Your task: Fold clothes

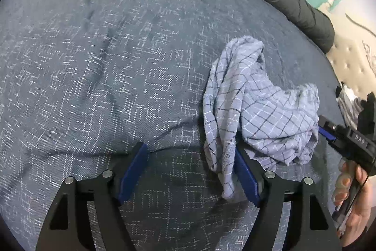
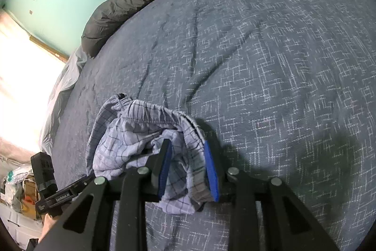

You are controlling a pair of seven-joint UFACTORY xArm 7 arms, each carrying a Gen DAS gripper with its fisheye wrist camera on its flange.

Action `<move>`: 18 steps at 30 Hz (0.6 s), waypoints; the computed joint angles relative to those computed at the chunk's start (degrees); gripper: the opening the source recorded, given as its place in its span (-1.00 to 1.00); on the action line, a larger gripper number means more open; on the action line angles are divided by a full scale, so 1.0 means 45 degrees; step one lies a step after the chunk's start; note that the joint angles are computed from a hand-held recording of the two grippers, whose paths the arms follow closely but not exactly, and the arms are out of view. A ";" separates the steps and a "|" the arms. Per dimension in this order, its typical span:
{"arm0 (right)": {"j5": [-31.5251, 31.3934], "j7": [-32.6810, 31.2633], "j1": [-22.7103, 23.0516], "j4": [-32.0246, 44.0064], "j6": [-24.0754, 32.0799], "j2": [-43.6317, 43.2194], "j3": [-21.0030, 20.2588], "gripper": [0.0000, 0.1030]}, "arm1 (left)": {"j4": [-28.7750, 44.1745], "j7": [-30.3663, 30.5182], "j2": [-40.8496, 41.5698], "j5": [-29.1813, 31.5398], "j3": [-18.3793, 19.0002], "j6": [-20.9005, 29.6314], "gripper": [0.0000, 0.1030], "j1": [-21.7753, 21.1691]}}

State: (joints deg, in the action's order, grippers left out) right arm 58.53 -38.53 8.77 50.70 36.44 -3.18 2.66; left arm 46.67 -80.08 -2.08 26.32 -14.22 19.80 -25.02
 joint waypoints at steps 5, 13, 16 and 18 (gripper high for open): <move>0.0066 -0.0090 0.0003 -0.0017 0.0014 -0.0011 0.0010 -0.44 | 0.0363 -0.0805 0.0414 0.0918 0.0029 -0.0009 0.53 -0.0102; -0.0011 -0.0205 0.0018 -0.0042 0.0185 -0.0054 0.0003 -0.35 | 0.1118 -0.0686 0.0951 0.0911 0.0198 0.0681 0.54 -0.0512; -0.0090 -0.0148 -0.0017 -0.0139 0.0122 -0.0122 -0.0029 -0.31 | 0.0351 -0.0944 0.0282 0.0828 0.0316 0.0357 0.54 -0.0582; -0.0194 -0.0089 -0.0038 -0.0298 -0.0069 -0.0266 -0.0060 -0.31 | -0.0039 -0.1474 -0.0010 0.1288 0.0164 0.0036 0.53 -0.0427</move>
